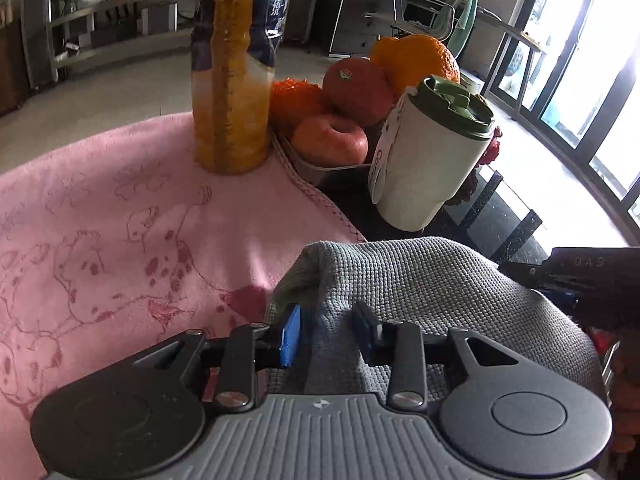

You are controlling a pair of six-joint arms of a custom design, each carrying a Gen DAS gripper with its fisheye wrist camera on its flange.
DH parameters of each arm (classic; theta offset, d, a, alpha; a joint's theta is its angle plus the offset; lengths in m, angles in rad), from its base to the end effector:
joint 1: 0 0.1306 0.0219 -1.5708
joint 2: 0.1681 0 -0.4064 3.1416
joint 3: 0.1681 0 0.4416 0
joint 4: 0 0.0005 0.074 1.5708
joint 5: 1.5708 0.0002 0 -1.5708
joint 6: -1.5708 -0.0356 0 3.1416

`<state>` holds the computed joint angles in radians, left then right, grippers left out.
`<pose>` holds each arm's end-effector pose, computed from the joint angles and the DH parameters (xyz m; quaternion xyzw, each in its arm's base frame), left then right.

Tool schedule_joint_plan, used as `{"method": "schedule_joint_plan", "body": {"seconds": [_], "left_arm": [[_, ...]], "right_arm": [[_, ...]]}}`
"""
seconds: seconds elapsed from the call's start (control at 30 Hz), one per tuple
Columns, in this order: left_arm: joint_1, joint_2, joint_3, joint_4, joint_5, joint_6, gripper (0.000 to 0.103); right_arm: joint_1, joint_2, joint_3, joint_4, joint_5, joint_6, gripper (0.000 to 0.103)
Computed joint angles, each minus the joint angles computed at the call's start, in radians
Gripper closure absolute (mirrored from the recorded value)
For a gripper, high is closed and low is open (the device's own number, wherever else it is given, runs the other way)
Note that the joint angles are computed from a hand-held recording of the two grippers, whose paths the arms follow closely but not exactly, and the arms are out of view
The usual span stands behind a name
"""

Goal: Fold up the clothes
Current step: 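Lower the bundle onto the pile and open both grippers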

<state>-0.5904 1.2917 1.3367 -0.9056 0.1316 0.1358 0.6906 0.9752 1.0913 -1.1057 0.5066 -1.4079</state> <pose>0.4035 -0.2766 0.4714 0.2331 0.9064 -0.1809 0.3024 0.2808 0.2090 0.4636 0.3928 0.8433 0.1209 0.3464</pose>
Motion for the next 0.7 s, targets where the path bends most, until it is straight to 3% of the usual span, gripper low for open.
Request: {"method": "schedule_joint_plan", "body": {"seconds": [0.17,0.27,0.37,0.43,0.53,0.63,0.7], "left_arm": [[0.019,-0.051,-0.020,-0.015,0.048,0.031,0.064],[0.032,-0.142,-0.046,-0.027,0.074,0.040,0.077],[0.030,-0.245,-0.088,-0.033,0.096,0.002,0.077],[0.018,-0.282,-0.109,-0.038,0.109,-0.008,0.078],[-0.020,-0.300,-0.133,-0.038,0.080,-0.030,0.079],[-0.062,-0.264,-0.137,-0.054,-0.040,-0.059,0.082],[-0.055,-0.237,-0.139,-0.072,-0.063,-0.050,0.083]], "right_arm": [[0.057,-0.029,-0.026,0.018,0.094,-0.016,0.076],[0.156,-0.077,-0.011,-0.069,0.188,-0.170,0.075],[0.297,-0.117,0.006,-0.182,0.338,-0.334,0.075],[0.407,-0.113,0.025,-0.306,0.449,-0.518,0.075],[0.508,-0.091,0.034,-0.397,0.508,-0.668,0.075],[0.490,-0.072,0.039,-0.321,0.461,-0.518,0.082],[0.477,-0.057,0.046,-0.281,0.429,-0.427,0.083]]}}
